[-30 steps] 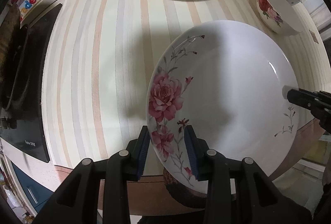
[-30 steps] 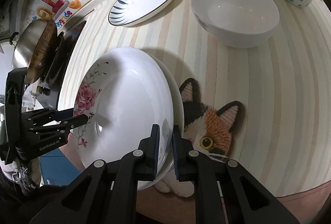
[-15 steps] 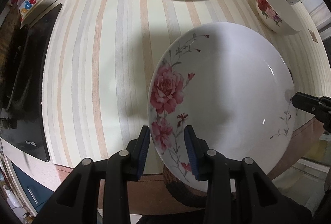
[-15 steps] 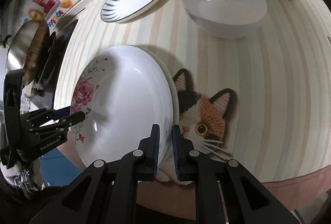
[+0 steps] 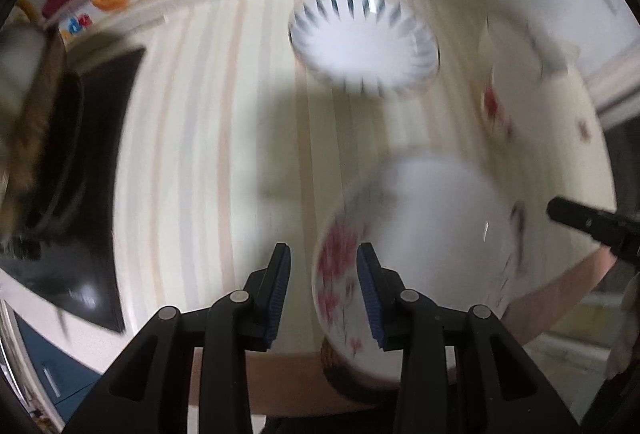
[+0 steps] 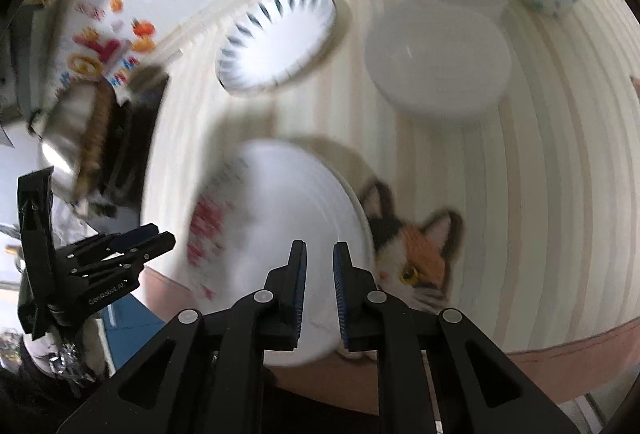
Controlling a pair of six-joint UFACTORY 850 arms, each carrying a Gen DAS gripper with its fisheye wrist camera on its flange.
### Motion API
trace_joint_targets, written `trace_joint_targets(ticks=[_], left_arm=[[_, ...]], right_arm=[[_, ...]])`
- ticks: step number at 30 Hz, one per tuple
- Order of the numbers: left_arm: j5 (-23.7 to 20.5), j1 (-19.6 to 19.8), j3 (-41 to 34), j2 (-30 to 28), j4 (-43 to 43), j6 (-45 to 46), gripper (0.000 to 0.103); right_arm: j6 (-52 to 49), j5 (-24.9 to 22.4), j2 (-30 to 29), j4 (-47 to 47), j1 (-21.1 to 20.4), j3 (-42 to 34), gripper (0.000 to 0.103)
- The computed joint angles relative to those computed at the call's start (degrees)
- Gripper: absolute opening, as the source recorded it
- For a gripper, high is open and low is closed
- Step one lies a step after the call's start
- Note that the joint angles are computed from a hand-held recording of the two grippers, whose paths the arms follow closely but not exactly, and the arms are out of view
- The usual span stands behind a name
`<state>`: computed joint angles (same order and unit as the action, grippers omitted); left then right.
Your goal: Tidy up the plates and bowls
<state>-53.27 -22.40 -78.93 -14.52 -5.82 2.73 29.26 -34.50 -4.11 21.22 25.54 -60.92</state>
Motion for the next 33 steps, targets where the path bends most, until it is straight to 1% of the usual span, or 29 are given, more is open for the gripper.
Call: trace_joint_targets(ticks=[1, 3, 5, 7, 8, 9, 11, 13, 15, 16, 18, 20, 22, 23, 24, 25, 26, 28, 33], left_arm=[[-0.19, 0.6, -3.06, -1.9, -0.97, 0.42, 0.032], [-0.46, 1.33, -7.97, -5.52, -1.76, 0.17, 0.033], [-1.9, 2.64, -14.43, -10.83, -3.57, 0.44, 0.033], [-4.78, 3.89, -21.65, -16.93, -5.89, 0.44, 0.033], [-6.36, 4.35, -25.6, -20.29, -6.68, -0.14, 0.033], [-7.43, 4.57, -28.33, -22.65, -7.34, -0.45, 0.033], [-11.77, 4.95, -36.81, -29.43, -8.47, -1.06, 0.033], [-14.52, 5.0, -42.18, -33.77, -8.64, -1.24, 0.033], [-18.02, 5.0, -47.96, -38.22, -8.7, -2.46, 0.033], [-20.46, 5.1, -52.01, -41.2, -9.42, -2.57, 0.033], [-23.9, 4.92, -57.99, -45.51, -8.77, -2.88, 0.033], [-26.36, 4.65, -62.35, -48.59, -8.25, -2.58, 0.033], [-27.5, 4.12, -64.8, -50.51, -7.37, -1.77, 0.032], [-28.03, 4.01, -66.16, -51.45, -7.71, -1.25, 0.029], [-27.23, 3.89, -65.11, -50.84, -7.98, -0.57, 0.024], [-26.54, 3.66, -64.24, -50.24, -7.94, 0.16, 0.023], [-25.89, 3.41, -63.31, -49.59, -7.15, 0.21, 0.023], [-24.17, 3.29, -60.67, -47.98, -6.92, 0.2, 0.022], [-20.32, 2.74, -53.52, -43.25, -5.86, 0.42, 0.022]], right_arm=[[-0.19, -0.2, -0.68, 0.26, -0.62, -1.61, 0.027], [-1.55, -0.71, -2.98, 1.73, -2.33, -5.35, 0.034], [-2.66, -1.12, -6.56, 2.0, -4.18, -10.04, 0.034], [-2.19, -2.61, -11.91, -0.49, -5.8, -16.55, 0.034], [-3.0, -3.38, -14.04, -0.07, -6.61, -18.86, 0.034], [-3.09, -4.8, -17.17, -0.06, -7.63, -22.29, 0.034], [-4.15, -7.35, -22.48, 0.23, -9.29, -27.99, 0.034], [-3.63, -10.97, -28.55, -0.39, -10.7, -34.88, 0.034], [-4.46, -14.12, -33.17, 0.55, -11.91, -39.74, 0.034], [-4.51, -15.2, -35.07, 1.05, -12.47, -41.59, 0.034], [-4.93, -17.2, -37.95, 1.29, -13.23, -44.49, 0.034], [-4.39, -19.12, -40.33, -0.2, -13.37, -47.26, 0.034], [-4.55, -20.88, -42.37, -0.7, -13.71, -49.41, 0.034], [-5.03, -20.85, -42.55, -0.22, -13.98, -49.2, 0.033], [-5.42, -20.88, -42.8, 0.39, -14.09, -49.19, 0.029], [-5.55, -21.58, -43.41, 0.31, -14.18, -49.79, 0.018], [-5.69, -22.04, -43.86, 0.25, -14.18, -50.1, 0.016], [-6.32, -21.0, -43.53, 0.79, -14.19, -49.39, 0.015], [-6.19, -21.15, -42.81, -0.94, -13.64, -48.9, 0.015]])
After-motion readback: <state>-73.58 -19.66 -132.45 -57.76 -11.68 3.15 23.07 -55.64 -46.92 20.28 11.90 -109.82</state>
